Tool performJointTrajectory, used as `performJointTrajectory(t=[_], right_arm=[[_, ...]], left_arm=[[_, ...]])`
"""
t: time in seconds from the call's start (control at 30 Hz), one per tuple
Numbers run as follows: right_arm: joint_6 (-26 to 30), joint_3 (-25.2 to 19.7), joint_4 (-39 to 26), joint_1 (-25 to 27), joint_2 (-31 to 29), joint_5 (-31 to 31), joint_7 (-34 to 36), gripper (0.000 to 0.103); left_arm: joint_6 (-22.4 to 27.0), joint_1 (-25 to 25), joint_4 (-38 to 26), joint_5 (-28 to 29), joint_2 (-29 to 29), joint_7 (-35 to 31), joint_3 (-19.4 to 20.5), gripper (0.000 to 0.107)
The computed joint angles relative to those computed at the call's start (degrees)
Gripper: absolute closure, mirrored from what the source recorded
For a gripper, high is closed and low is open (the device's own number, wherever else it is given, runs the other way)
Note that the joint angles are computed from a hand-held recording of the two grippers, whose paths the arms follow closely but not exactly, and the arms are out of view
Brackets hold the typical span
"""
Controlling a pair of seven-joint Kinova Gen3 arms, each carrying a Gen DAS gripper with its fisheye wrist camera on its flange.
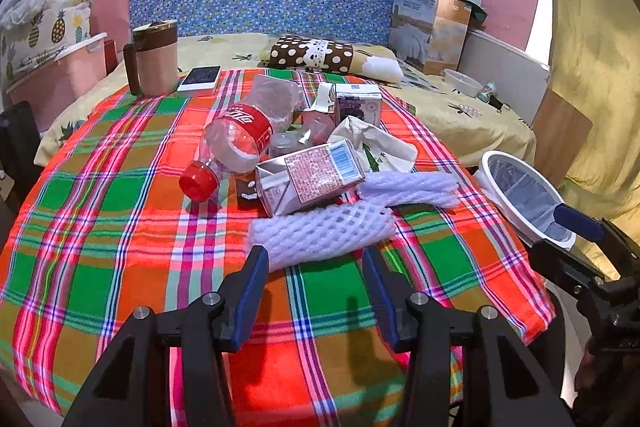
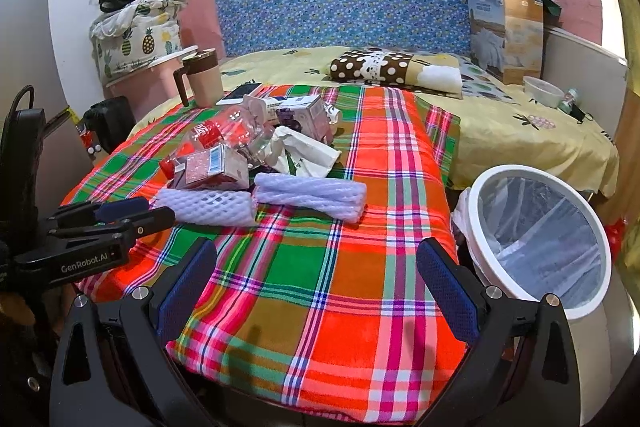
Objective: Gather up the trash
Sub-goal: 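Reach the left tool to the white foam net sleeve and grasp it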
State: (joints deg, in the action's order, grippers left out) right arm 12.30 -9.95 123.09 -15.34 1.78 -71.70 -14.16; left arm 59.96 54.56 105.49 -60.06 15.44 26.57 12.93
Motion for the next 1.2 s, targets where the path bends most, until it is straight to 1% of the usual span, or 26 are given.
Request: performJointTrajectory(t=[0.13,0.2,0.23,0.33,0.47,0.57,0.67,0.8,0.87,0.9,1.0,1.07,1.1,1.13,1.17,1.2], right_arm=[[0.6,0.1,-1.3,-0.1,1.0,5.0,-4.7,0.002],[0.6,-0.5,-1.9,0.5,1.6,5.8,-5.1,0.002],[0.7,-0.7,-2.3,0.8,1.9,6.5,-5.6,0.002],[1.3,-1.5,-3.9,1.6,3.1,9.6,-8.3,0.002],[1.3,-3.9,-5.8,3.7,5.0,11.1,-8.1,0.002],[1.9,-4.4,-7.9,3.7,6.9,15.6,-11.7,0.002],[2.4,-7.0,-9.2,5.9,8.1,16.4,-11.5,0.002],[3.1,-10.0,-10.6,8.4,9.1,15.8,-10.7,0.002],[3.0,-10.8,-10.9,9.0,9.5,15.7,-10.4,0.002],[3.0,-11.0,-10.9,9.2,9.5,15.9,-10.5,0.002],[3.1,-11.3,-11.3,9.3,9.8,16.8,-11.3,0.002],[3.4,-11.3,-11.6,9.2,9.9,17.8,-12.2,0.002],[3.5,-11.2,-11.8,9.0,10.0,18.4,-12.7,0.002],[3.7,-11.4,-11.9,9.1,10.0,18.6,-12.9,0.002],[3.9,-11.6,-11.9,9.1,10.0,18.8,-13.1,0.002],[4.1,-11.6,-12.1,9.0,10.0,19.2,-13.3,0.002]], left_arm=[[-1.5,-1.2,0.6,-1.0,-0.1,-1.4,-0.4,0.059],[-2.8,-2.1,1.1,-1.7,-0.2,-2.5,-0.7,0.059],[-3.7,-2.5,1.4,-2.1,-0.3,-2.9,-0.8,0.058],[-5.7,-3.7,2.1,-3.0,-0.4,-4.5,-1.2,0.05],[-8.1,-5.6,2.4,-2.2,0.1,-8.5,-1.6,0.049],[-9.2,-5.8,2.8,-2.0,0.5,-10.1,-2.1,0.049],[-8.9,-5.6,2.4,-2.2,1.2,-11.8,-2.4,0.049],[-6.0,-5.1,-0.6,-0.5,4.2,-18.5,-2.4,0.046],[-6.0,-4.4,-1.1,0.0,4.5,-19.7,-3.3,0.047],[-6.2,-4.3,-1.1,0.1,4.4,-19.9,-3.6,0.048],[-6.4,-3.5,-0.5,-0.3,4.0,-19.3,-4.3,0.059],[-6.1,-3.0,-0.1,-0.9,3.7,-18.6,-4.3,0.071],[-5.9,-2.7,0.1,-1.2,3.6,-18.1,-4.3,0.074],[-5.9,-2.5,0.5,-1.5,3.3,-17.3,-4.2,0.081],[-6.2,-2.4,1.1,-1.9,2.7,-16.2,-4.2,0.092],[-6.5,-2.4,1.7,-2.2,2.0,-15.0,-4.0,0.096]])
